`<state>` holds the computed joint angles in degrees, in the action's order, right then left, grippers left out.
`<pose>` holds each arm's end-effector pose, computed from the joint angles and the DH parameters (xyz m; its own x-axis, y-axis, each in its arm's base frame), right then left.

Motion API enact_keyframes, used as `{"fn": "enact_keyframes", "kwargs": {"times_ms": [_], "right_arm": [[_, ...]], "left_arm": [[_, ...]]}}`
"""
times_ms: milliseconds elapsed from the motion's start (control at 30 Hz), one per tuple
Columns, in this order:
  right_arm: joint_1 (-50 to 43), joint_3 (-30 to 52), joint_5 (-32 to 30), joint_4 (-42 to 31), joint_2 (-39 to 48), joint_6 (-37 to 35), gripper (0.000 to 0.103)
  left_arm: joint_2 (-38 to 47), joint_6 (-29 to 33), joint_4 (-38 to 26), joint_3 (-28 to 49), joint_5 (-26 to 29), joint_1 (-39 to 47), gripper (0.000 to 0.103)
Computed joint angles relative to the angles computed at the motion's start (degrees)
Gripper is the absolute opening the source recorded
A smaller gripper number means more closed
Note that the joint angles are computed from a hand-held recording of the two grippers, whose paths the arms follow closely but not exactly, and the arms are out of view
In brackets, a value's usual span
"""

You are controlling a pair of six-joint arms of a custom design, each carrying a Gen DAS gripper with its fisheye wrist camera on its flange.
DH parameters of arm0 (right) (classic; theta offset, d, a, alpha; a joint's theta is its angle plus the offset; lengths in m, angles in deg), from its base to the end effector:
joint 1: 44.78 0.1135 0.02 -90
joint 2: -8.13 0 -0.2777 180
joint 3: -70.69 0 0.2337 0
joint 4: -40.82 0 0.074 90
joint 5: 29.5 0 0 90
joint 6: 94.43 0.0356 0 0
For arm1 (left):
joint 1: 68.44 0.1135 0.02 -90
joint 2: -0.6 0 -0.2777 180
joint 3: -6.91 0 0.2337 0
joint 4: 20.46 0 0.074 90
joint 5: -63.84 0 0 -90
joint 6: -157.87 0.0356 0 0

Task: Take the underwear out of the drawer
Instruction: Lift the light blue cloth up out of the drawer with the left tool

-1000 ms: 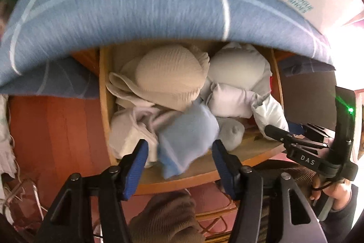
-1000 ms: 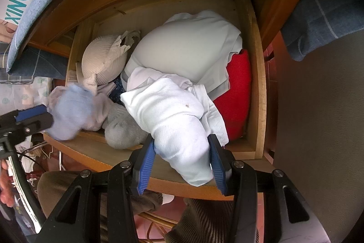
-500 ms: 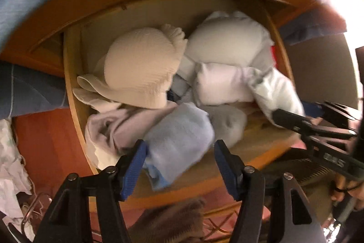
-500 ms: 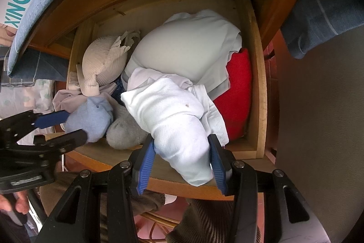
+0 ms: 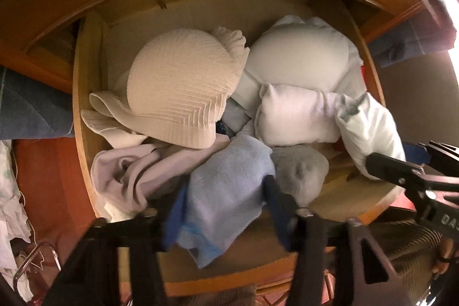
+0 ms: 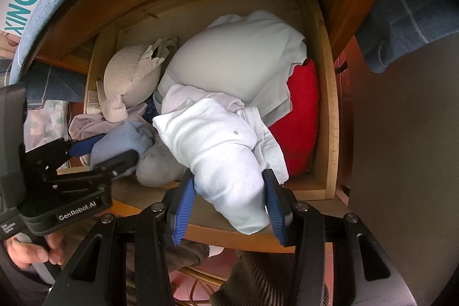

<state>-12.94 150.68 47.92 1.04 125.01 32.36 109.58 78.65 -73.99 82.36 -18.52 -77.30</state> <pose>0.2996 0.1952 0.1151 -0.9959 0.0696 -0.0577 0.0486 0.9502 0.3078 0.3063 -0.0525 0.1379 -0.9395 0.3341 -0.0752 0.3411 0.9322 -0.1208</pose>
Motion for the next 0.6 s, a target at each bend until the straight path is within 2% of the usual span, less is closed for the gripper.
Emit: {"fn": "enact_keyframes", "kwargs": {"times_ms": [67, 367, 600], "right_arm": [[0.0, 0.1, 0.1, 0.0, 0.1, -0.1, 0.044], [0.1, -0.8, 0.5, 0.6, -0.6, 0.2, 0.044], [0.7, -0.6, 2.0, 0.2, -0.9, -0.4, 0.044]], "left_arm": [[-1.2, 0.2, -0.8, -0.2, 0.6, 0.4, 0.039], [-8.7, 1.4, -4.6, -1.1, 3.8, 4.1, 0.037], [-14.0, 2.7, -10.6, 3.2, 6.0, 6.9, 0.037]]}}
